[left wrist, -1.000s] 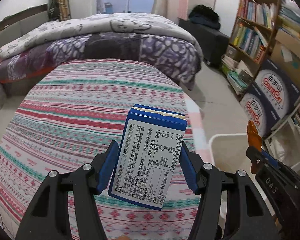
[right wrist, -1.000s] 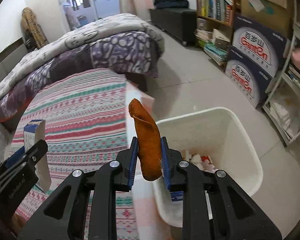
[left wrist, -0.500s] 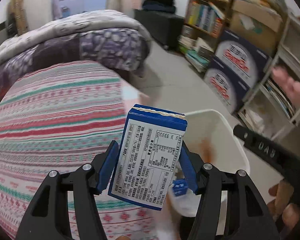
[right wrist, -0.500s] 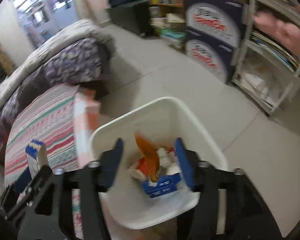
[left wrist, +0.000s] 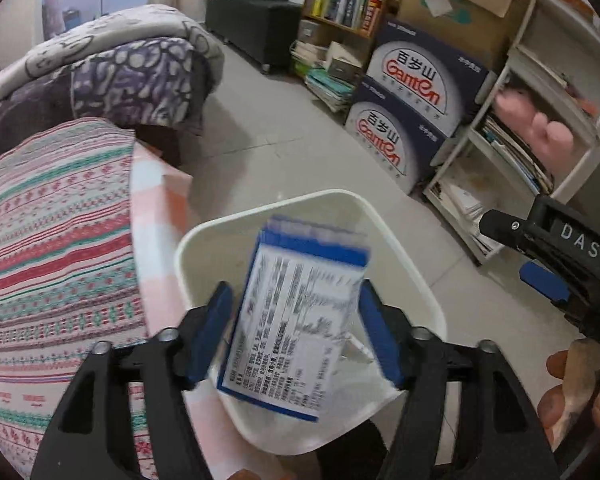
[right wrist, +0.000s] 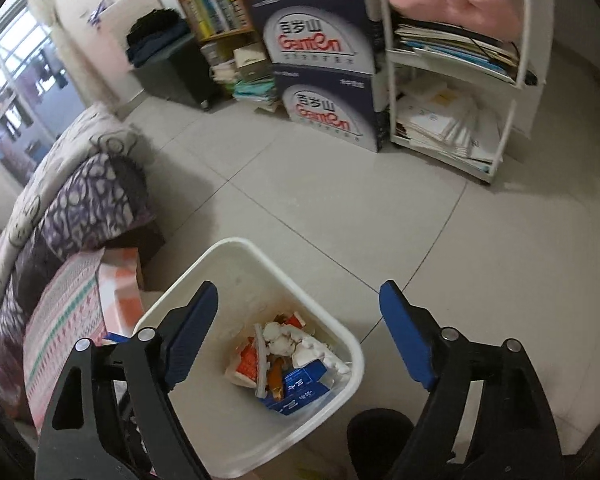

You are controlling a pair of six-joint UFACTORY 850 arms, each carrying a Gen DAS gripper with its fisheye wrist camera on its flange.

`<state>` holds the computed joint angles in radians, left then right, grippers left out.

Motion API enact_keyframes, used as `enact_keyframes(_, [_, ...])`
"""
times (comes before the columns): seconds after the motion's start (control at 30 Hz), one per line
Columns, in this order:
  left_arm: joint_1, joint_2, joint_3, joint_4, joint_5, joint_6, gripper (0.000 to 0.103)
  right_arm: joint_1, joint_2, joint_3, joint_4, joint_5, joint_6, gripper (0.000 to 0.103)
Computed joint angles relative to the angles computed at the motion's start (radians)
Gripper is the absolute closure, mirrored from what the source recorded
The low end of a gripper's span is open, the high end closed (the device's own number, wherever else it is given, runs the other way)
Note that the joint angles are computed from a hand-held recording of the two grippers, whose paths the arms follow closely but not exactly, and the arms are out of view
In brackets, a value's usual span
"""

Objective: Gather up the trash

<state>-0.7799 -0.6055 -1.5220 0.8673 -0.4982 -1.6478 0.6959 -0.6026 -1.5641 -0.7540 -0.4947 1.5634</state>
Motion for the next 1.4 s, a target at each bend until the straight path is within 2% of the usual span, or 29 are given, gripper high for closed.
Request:
enact_keyframes(0.03, [-0.001,-0.002,-0.002,0.008,0.003,-0.013,0.029,0.001,0.003,0.003,-0.017,-0.003,0.019,0.017])
enact_keyframes(0.13, [-0.004,0.002,0.000,0.005,0.001,-0.013,0.028,0.007,0.013,0.013,-0.079,-0.021,0.069,0.014])
enact_keyframes(0.3, [-0.028,0.035,0.033,0.053,-0.074,-0.064,0.025,0.028,0.043,0.041,-0.227,-0.048,0.183,0.012])
enact_keyframes(0.5, [-0.094,0.100,0.094,0.139,-0.262,-0.167,0.015,0.096,0.074,0.067,-0.374,-0.117,0.212,0.007])
enact_keyframes(0.57, [-0.130,0.123,0.121,0.192,-0.385,-0.246,0.009,0.116,0.093,0.096,-0.419,-0.122,0.257,0.007])
enact_keyframes(0.77, [-0.201,0.178,0.195,0.224,-0.624,-0.398,0.007,0.192,0.152,0.212,-0.582,-0.169,0.414,0.007])
enact_keyframes(0.9, [-0.237,0.205,0.243,0.207,-0.704,-0.470,0.007,0.222,0.164,0.251,-0.647,-0.171,0.486,0.007])
enact_keyframes(1.17, [-0.242,0.248,0.318,0.179,-0.670,-0.542,0.007,0.248,0.141,0.258,-0.700,-0.131,0.496,0.007])
enact_keyframes(1.4, [-0.228,0.251,0.344,0.167,-0.646,-0.562,0.007,0.254,0.118,0.245,-0.716,-0.131,0.491,0.007])
